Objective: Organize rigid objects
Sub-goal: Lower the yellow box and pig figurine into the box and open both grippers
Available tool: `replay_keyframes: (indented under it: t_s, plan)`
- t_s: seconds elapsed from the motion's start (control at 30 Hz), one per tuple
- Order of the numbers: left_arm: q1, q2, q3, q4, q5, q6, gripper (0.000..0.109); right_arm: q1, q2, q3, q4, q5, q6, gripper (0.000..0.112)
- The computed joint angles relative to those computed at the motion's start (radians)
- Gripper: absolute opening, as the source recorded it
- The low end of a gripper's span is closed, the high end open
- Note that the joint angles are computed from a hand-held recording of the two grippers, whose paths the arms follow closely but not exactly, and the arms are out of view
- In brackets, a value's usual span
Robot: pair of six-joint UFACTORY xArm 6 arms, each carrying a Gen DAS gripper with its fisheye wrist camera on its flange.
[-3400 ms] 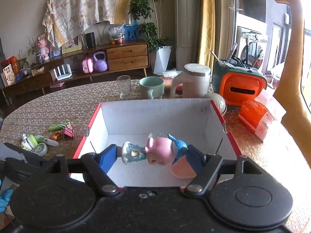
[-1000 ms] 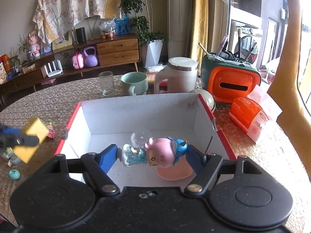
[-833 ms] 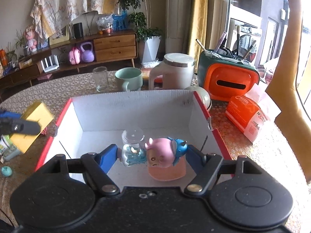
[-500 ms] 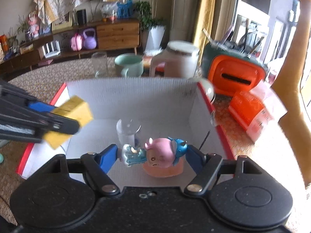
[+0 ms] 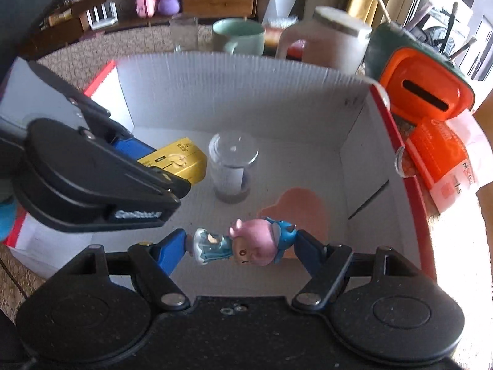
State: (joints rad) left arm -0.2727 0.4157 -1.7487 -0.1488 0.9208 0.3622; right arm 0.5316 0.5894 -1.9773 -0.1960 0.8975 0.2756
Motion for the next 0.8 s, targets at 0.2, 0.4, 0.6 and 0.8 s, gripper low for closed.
replay_keyframes:
  t_s: [0.2,0.4,0.6,0.8]
  plan:
    - [-0.008,0.046,-0.053,0.044,0.062,-0.022,0.03,-0.002,0.012,-0.005,0.02,0.032,0.01,0.076]
    - [-0.004,0.059,-0.076,0.048,0.111,-0.023,0.03,0.004,-0.002,0.019,0.015,0.031,0.047,0.076]
    - [-0.008,0.054,-0.073,0.062,0.123,-0.025,0.03,0.01,-0.014,0.036,-0.009,0.018,0.08,0.079]
    - [0.002,-0.02,0.02,0.032,0.061,-0.009,0.03,0.007,-0.045,0.059,-0.02,-0.007,0.119,0.08]
